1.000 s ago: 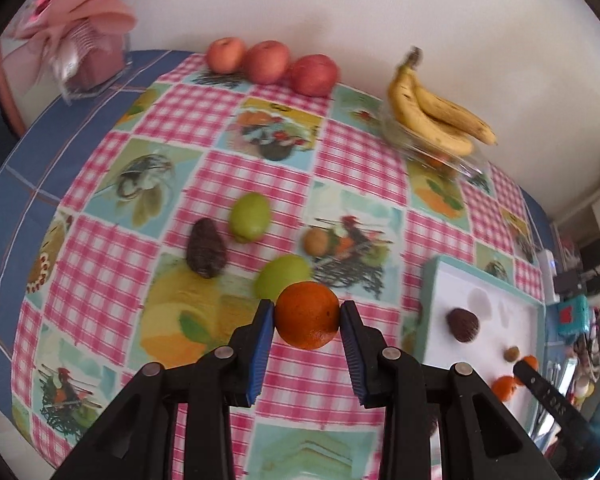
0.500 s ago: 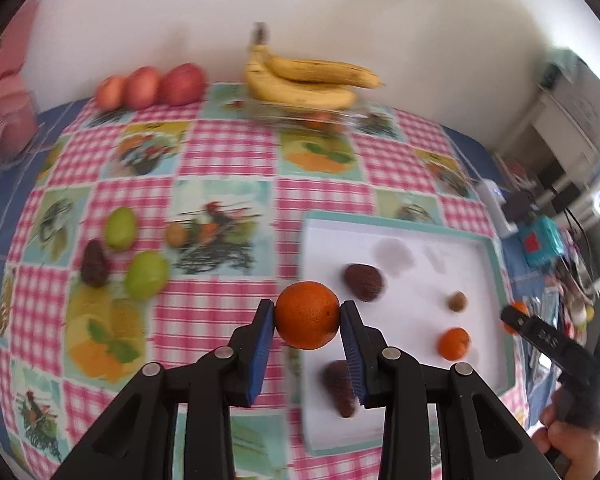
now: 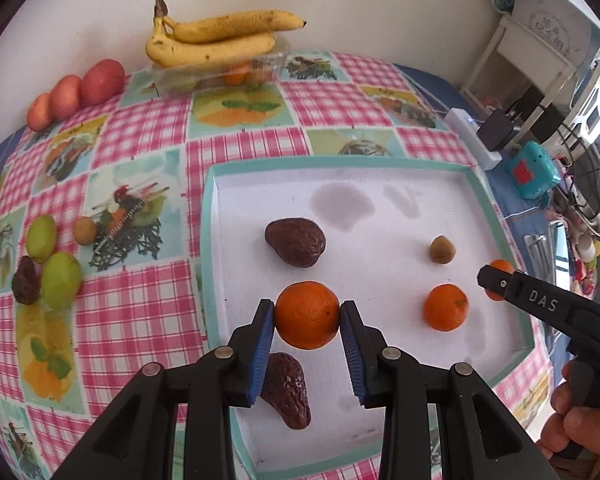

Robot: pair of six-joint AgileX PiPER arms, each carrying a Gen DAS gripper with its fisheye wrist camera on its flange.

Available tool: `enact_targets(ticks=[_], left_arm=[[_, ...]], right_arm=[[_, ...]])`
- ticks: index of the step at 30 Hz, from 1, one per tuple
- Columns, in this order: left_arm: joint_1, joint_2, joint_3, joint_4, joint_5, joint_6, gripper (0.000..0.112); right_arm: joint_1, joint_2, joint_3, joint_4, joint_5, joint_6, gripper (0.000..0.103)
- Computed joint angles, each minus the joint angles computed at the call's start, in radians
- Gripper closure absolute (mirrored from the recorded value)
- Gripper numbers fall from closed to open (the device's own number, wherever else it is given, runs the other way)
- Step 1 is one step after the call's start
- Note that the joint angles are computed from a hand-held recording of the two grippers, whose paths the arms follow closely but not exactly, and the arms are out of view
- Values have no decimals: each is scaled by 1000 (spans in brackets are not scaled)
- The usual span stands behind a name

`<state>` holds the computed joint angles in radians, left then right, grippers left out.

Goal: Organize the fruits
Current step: 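Carry the tomato and orange over the white tray and open both grippers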

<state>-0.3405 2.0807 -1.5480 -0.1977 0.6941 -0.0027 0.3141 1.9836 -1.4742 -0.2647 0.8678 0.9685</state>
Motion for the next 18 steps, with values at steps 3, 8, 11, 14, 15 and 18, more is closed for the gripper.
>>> enact_targets(ticks=[3, 8, 11, 14, 15, 18], left_arm=[[-4, 17, -5, 13, -4, -6, 76], [-8, 46, -22, 33, 9, -25, 76], [-10, 55, -29, 38, 14, -30, 76], [-11, 59, -33, 44, 19, -32, 76], [-12, 62, -35, 46, 21, -33, 76], [-14, 70, -42, 52, 29, -33, 76]], right_arm=[[-9, 19, 0, 20, 3, -12, 65], [-14, 32, 4, 13, 7, -9, 65], [-18, 41, 4, 24, 9, -17, 65], [-22, 51, -2, 28, 12, -23, 65], [-22, 57, -7, 28, 14, -24, 65], [-24, 57, -4, 34, 17, -30, 65]])
